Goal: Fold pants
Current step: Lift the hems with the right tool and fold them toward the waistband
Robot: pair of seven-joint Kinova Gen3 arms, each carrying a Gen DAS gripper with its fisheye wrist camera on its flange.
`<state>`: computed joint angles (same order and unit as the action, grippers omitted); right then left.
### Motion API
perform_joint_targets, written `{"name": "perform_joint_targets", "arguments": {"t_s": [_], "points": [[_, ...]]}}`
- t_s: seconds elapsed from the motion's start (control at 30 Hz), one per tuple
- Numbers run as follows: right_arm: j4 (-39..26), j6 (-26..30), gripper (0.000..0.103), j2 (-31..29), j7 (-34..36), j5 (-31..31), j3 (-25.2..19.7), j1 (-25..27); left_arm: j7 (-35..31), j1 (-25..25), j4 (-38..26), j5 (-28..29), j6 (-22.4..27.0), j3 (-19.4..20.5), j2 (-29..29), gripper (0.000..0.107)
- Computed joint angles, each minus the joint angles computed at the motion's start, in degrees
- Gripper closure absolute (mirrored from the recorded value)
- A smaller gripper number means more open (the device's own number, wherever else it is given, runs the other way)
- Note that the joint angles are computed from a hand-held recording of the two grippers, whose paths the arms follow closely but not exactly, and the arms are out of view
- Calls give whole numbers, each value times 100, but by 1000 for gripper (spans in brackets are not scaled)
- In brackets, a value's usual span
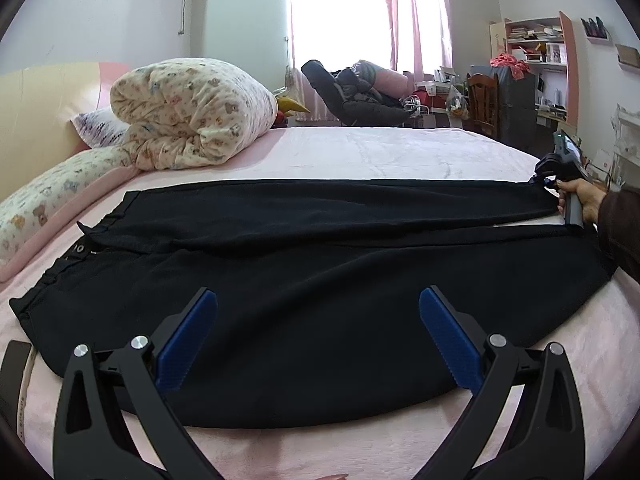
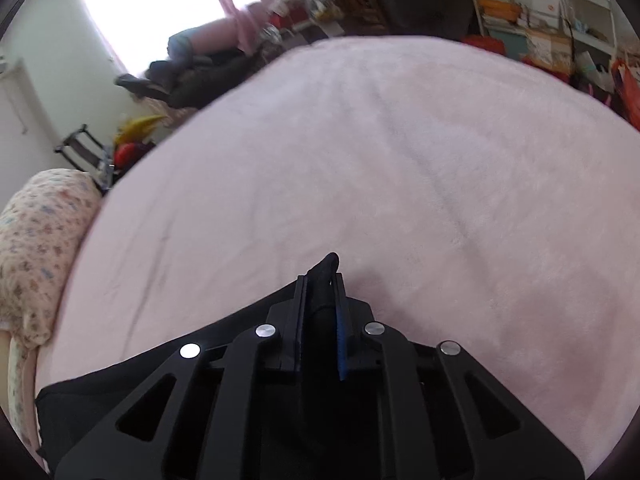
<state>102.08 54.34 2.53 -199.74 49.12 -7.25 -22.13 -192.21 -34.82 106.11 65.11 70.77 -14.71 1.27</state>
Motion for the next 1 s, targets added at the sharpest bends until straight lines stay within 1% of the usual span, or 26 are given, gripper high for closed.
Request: {"name": "perform_joint_targets", "arguments": {"t_s": [0.07,0.2,0.23,0.27,0.33,0.43,0.47,0.5,0.53,0.57,0.6,0.63,0.7,0.77,0.83,0.93,0.97,1.0], "points": [[201,-95,93,-169,-296,349,-96,-72,64,-16,-83,-58,124,-4,59,6],[632,-96,94,-669,-1090,1206,-537,-241,226,-60,-251,-264,344,43,164,6],[768,-2,94,-829,-1269,1424,-754,-276,231,-77,-245,-254,342,48,160,6],[818,102,94,-884,-1363,1549,-865,-339,234,-104,-234,-210,347,41,159,6],[919,403,94,-1056,-1511,1780,-1226,-502,261,-162,-230,-123,401,20,179,6],[1090,831,95,-1263,-1757,1874,-1758,-801,384,-256,-262,-18,474,-1,225,6],[1093,896,95,-1279,-1777,1850,-1813,-849,425,-284,-275,-2,498,-3,234,6],[1119,1035,95,-1309,-1858,1784,-1882,-1002,463,-308,-289,13,516,-3,242,6],[1145,1209,95,-1332,-2003,1659,-1913,-1261,486,-342,-291,41,547,-11,245,6],[1204,1289,95,-1349,-2143,1619,-1880,-1428,494,-377,-287,70,575,-22,240,6],[1230,1415,95,-1353,-2376,1485,-1953,-1597,493,-406,-282,93,604,-30,233,6],[1283,1459,95,-1363,-2609,1405,-2040,-1659,463,-450,-269,148,667,-51,231,6],[1346,1553,95,-1365,-3075,1296,-2392,-1636,421,-501,-246,203,740,-72,210,6],[1336,1714,95,-1258,-3541,1170,-2922,-1509,395,-537,-225,250,793,-94,181,6],[1343,1875,95,-1138,-4007,1167,-3425,-1317,428,-565,-227,299,832,-121,167,6],[1386,1915,95,-1118,-4706,1072,-4221,-798,565,-631,-304,371,952,-162,198,6],[1353,2013,95,-1076,-4939,1064,-4482,-649,633,-662,-344,408,998,-174,216,6],[1328,2200,95,-979,-5172,1126,-4694,-607,685,-701,-371,452,1051,-187,232,6]]}}
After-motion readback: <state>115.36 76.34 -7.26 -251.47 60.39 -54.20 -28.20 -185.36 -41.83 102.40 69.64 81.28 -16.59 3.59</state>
